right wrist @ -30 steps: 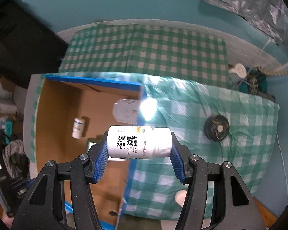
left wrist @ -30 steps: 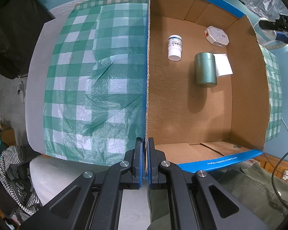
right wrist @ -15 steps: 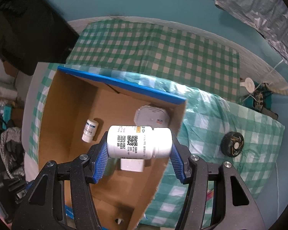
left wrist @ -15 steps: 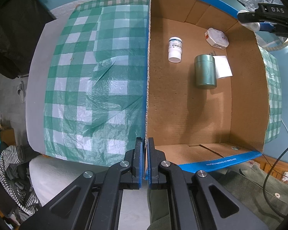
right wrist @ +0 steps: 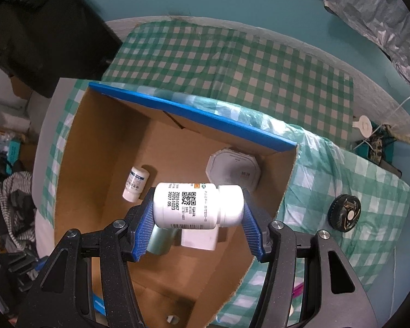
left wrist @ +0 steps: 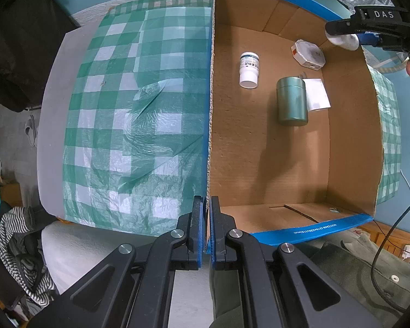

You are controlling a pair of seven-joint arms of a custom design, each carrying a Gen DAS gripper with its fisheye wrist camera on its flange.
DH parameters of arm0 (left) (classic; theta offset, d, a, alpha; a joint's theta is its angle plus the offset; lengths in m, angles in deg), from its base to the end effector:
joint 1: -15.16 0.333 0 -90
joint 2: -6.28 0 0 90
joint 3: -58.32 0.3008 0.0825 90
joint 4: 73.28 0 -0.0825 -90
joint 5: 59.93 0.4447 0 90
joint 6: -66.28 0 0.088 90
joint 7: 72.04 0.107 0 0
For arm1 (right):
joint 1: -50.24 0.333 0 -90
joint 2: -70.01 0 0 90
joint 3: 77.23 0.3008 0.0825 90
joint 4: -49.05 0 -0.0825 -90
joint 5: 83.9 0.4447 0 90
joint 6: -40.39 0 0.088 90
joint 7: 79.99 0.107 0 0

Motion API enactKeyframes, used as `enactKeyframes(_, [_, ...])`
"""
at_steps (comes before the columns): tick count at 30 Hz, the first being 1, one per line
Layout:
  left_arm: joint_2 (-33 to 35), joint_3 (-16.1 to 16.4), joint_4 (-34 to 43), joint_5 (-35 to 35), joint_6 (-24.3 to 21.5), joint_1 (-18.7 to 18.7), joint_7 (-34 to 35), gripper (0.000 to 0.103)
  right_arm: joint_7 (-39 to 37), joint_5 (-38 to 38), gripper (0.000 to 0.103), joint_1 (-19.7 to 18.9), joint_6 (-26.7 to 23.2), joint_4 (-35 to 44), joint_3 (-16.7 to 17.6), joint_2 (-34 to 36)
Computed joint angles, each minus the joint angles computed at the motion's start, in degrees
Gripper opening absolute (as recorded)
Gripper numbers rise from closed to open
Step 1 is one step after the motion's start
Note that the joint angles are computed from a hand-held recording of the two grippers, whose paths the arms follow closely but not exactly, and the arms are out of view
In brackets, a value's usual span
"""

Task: Organize rigid objects
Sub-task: 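Lower the pill bottle beside the octagonal box and open the right tool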

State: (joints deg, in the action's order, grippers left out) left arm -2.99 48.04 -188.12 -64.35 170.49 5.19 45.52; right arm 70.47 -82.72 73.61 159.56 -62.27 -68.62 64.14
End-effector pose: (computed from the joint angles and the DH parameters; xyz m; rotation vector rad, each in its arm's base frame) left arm 0.5309 -0.2061 0.4927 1.1453 -2.8718 0.0267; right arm 0.5182 0.3275 0.5179 -1.4764 2.4999 0.0129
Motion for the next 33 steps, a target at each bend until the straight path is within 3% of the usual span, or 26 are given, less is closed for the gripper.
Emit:
enactKeyframes(6, [0.00,-0.01,0.03,0.05,-0.01,-0.02,0.06,0.004,0.98,-0.52,0.059,0.12,0.43,-0.93,0.17,-0.65])
enactKeyframes(18, [-0.49,0.01,-0.36,0.39,0.30,-0.05,0.73,0.004,1.49,-2.39,0.071,0.46,-0.90,-1.71,0.86,-3.25])
enactKeyframes(33, [-0.87,0.02,-0.83,0.37,0.51,-0.15,1.06,0.004,4.10,-3.25,0.071,-0.49,-2.64,-7.40,1.50,-11.27])
